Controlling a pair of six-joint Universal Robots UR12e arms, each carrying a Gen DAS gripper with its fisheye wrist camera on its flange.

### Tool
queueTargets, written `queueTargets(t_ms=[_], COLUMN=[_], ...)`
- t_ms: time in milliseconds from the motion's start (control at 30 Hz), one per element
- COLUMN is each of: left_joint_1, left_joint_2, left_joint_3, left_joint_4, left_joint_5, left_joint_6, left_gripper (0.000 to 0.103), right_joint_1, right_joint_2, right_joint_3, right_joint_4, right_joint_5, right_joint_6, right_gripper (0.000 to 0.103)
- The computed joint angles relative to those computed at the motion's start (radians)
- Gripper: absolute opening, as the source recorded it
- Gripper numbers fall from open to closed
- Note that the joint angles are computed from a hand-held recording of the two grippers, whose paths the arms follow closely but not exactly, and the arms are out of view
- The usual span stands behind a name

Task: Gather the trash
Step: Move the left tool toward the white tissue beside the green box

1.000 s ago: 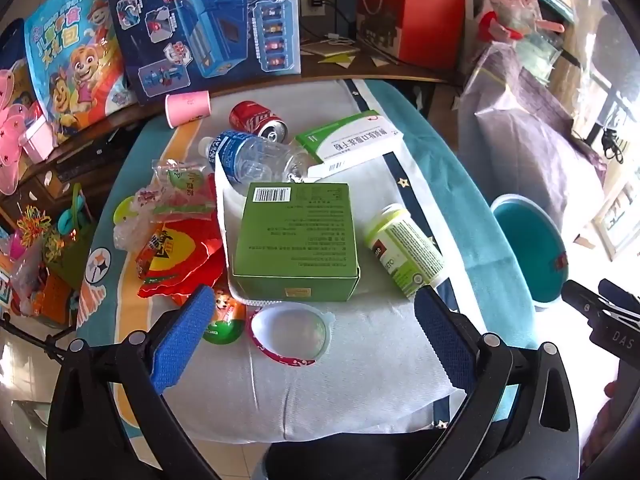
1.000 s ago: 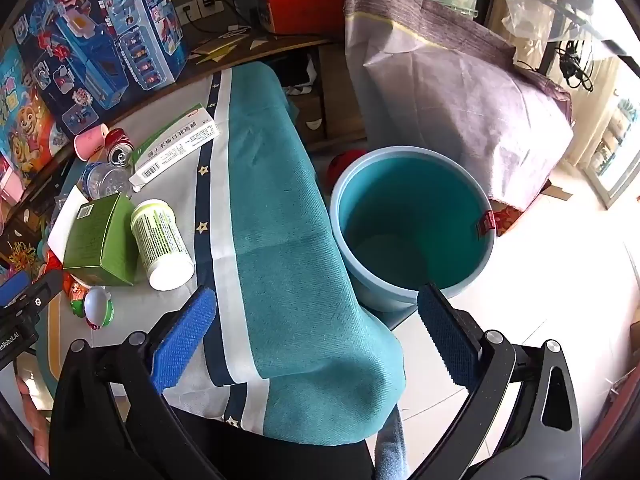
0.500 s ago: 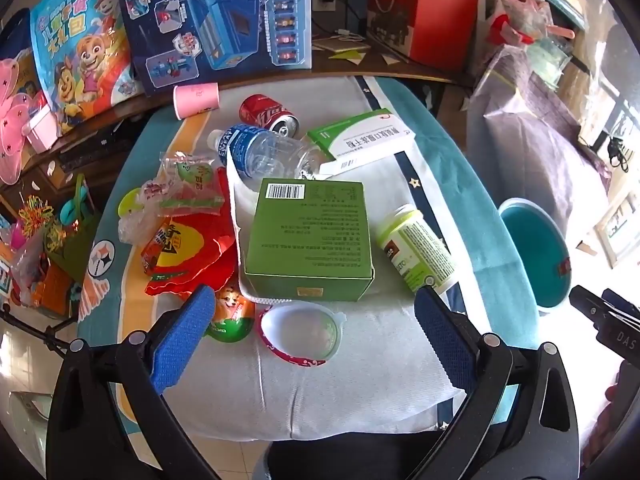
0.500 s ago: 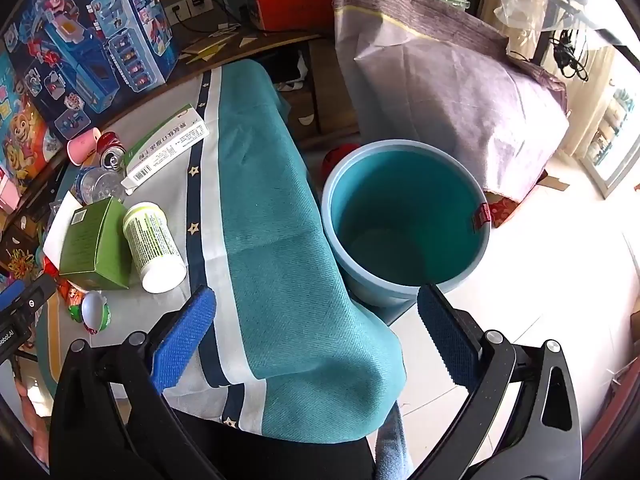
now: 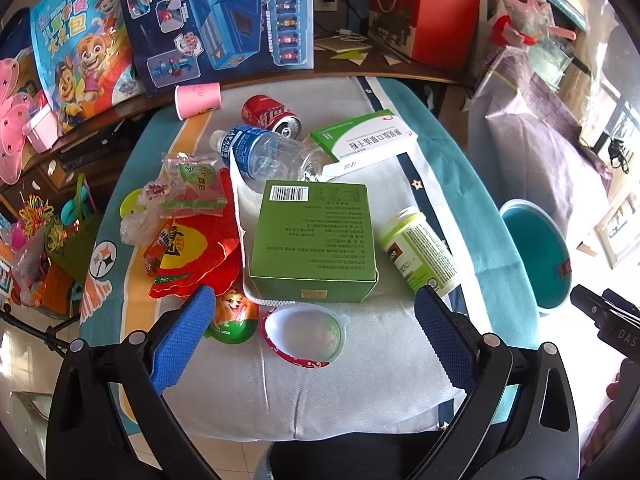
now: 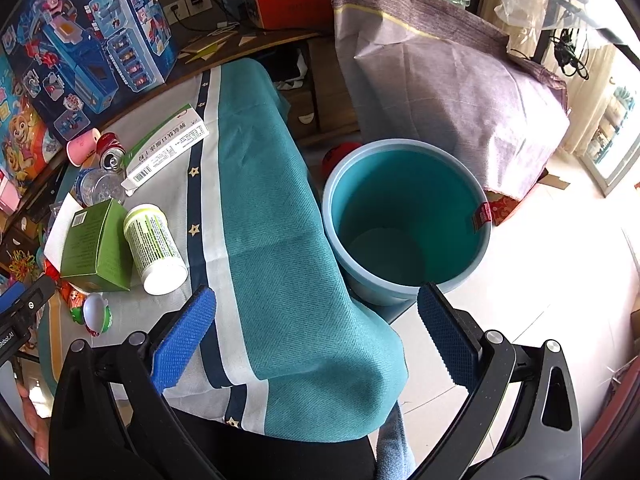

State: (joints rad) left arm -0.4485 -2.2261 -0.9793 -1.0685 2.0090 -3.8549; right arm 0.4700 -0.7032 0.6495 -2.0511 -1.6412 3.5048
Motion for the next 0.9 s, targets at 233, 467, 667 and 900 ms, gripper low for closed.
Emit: queueTargets(t_ms=[233, 467, 667, 900], left_joint_1=[0.007, 0.012, 0.016, 0.043], left_joint_2=[0.009, 0.018, 0.023, 0.063], left_joint_3=[-0.011, -0.021, -0.028, -0.082], left_joint_4=[0.0, -0.001, -0.003, 0.002], left_joint_5=[-0.009, -0.013, -0.004, 0.0], left_joint_6=[-0.007, -0.017, -0.014, -0.023], left_gripper=[0.1, 0.1, 0.1, 0.1], right_joint_1=[0.003, 0.004, 0.007, 0.013], right_joint_2=[0.014, 0.022, 0.037, 0.075], right_joint_3=[-0.03, -0.048, -0.081, -0.155], right_joint_4=[0.027, 0.043, 0.064, 0.114], right_joint_5=[0.0, 0.003, 0.008, 0.024], right_joint_6=[-0.006, -0.003, -0.012, -0.044], right_gripper=[0.097, 0.097, 0.097, 0.097])
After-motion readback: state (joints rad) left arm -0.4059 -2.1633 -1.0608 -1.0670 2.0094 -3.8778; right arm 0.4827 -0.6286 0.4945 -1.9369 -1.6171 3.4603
